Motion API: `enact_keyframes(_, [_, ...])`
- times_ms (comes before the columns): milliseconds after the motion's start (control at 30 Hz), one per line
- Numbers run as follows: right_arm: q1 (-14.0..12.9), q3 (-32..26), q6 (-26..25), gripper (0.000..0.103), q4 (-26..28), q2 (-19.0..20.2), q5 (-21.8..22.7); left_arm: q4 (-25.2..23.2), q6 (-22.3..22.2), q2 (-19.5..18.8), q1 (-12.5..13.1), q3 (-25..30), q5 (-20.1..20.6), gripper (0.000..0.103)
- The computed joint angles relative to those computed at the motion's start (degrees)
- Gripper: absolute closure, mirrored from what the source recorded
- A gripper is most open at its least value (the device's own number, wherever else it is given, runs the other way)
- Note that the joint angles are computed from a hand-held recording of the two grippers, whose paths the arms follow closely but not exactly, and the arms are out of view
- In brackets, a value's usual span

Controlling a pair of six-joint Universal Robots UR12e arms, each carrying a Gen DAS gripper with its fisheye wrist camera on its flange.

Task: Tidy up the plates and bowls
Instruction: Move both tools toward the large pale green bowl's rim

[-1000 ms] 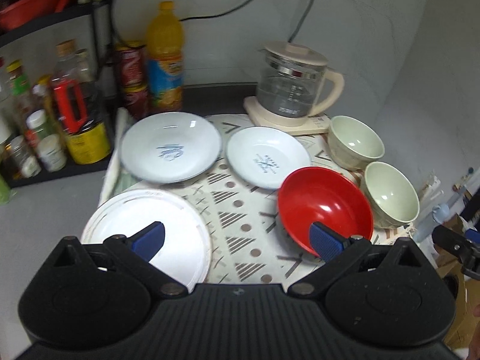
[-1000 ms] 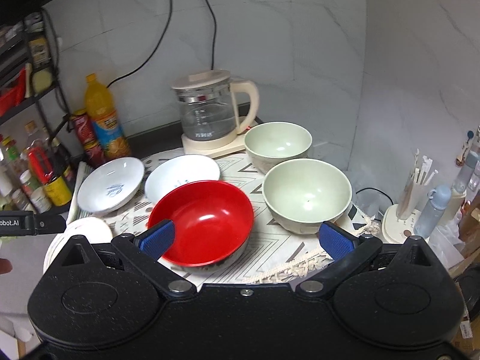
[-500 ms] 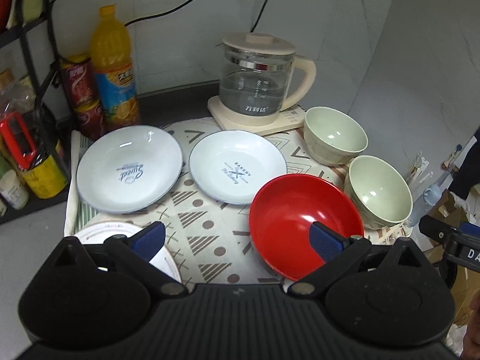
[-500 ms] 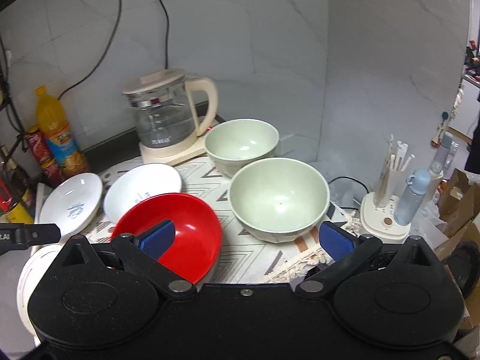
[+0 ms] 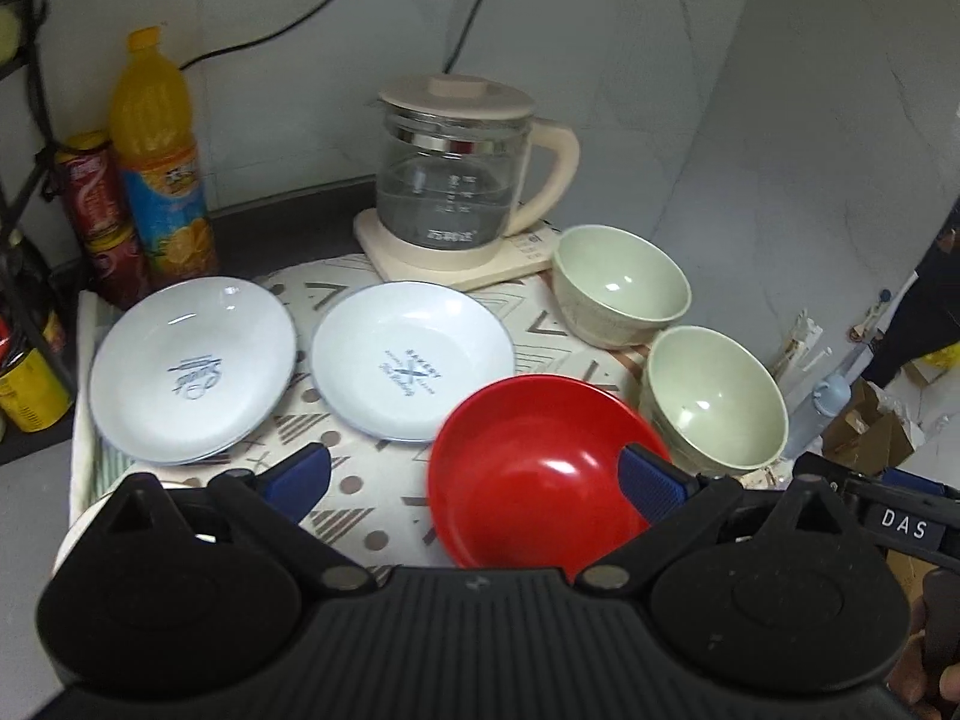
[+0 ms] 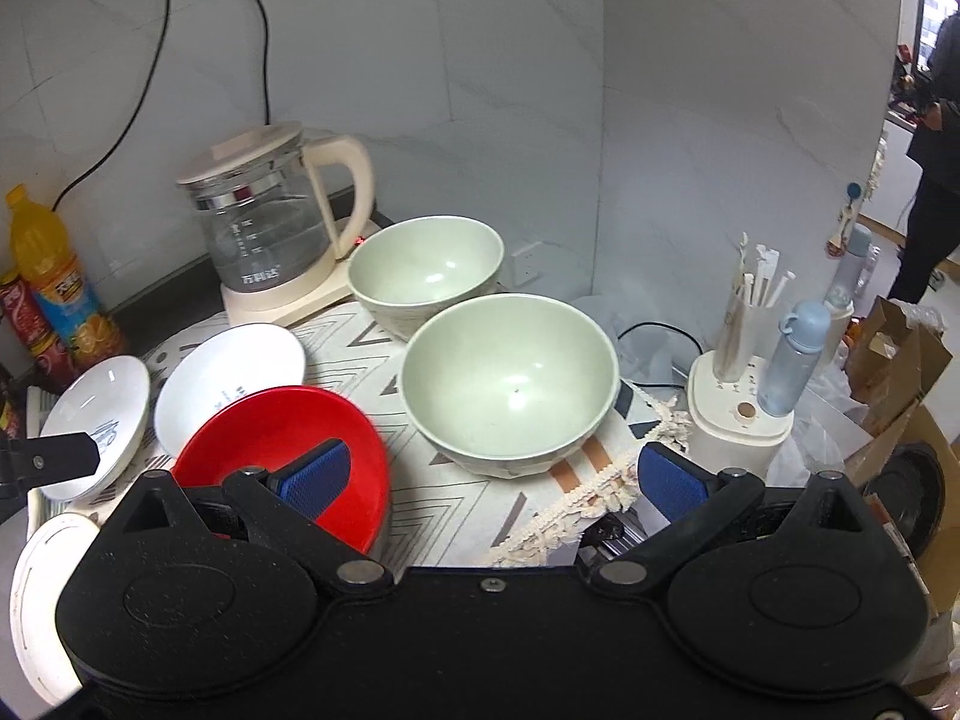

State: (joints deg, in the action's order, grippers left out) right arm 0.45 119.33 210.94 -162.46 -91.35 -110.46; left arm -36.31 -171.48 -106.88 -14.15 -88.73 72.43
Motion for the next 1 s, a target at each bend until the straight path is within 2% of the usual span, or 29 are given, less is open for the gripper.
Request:
enact_keyframes(167, [-1.38,0.52,1.17,0.000,-0.66,-0.23,1.71,-3.16,2.12,-1.49,-1.67,2.37,1.64,0.001])
enact_keyframes(300, [-2.82,0.76,2.50,0.000,-0.33,-0.12,3.26,-5.60,3.92,-2.94,-2.73,4.19,1.11,0.001])
enact_keyframes(433, [-4.66,1.20,2.98,0.000,-0.56,0.08,5.07,-5.42,4.93,-4.51,-4.19,5.79,2.23,0.003])
enact_keyframes(700, [-8.39,1.47,1.66,0.000,0.05,0.56,8.59,-9.68,5.39,-8.37,-6.84,11.10,2.59,0.003])
enact_keyframes(867, [-10.66,1.27,1.34,0.000,0.67,1.30,11.73,-10.61,6.20,-10.63,-8.34,14.07,2.60,0.003])
enact_keyframes(1000, [-12.08,0.86,0.96,0.001,1.14,2.09,14.43,-11.86,4.99,-12.52,-9.17,16.51,3.28,0.003])
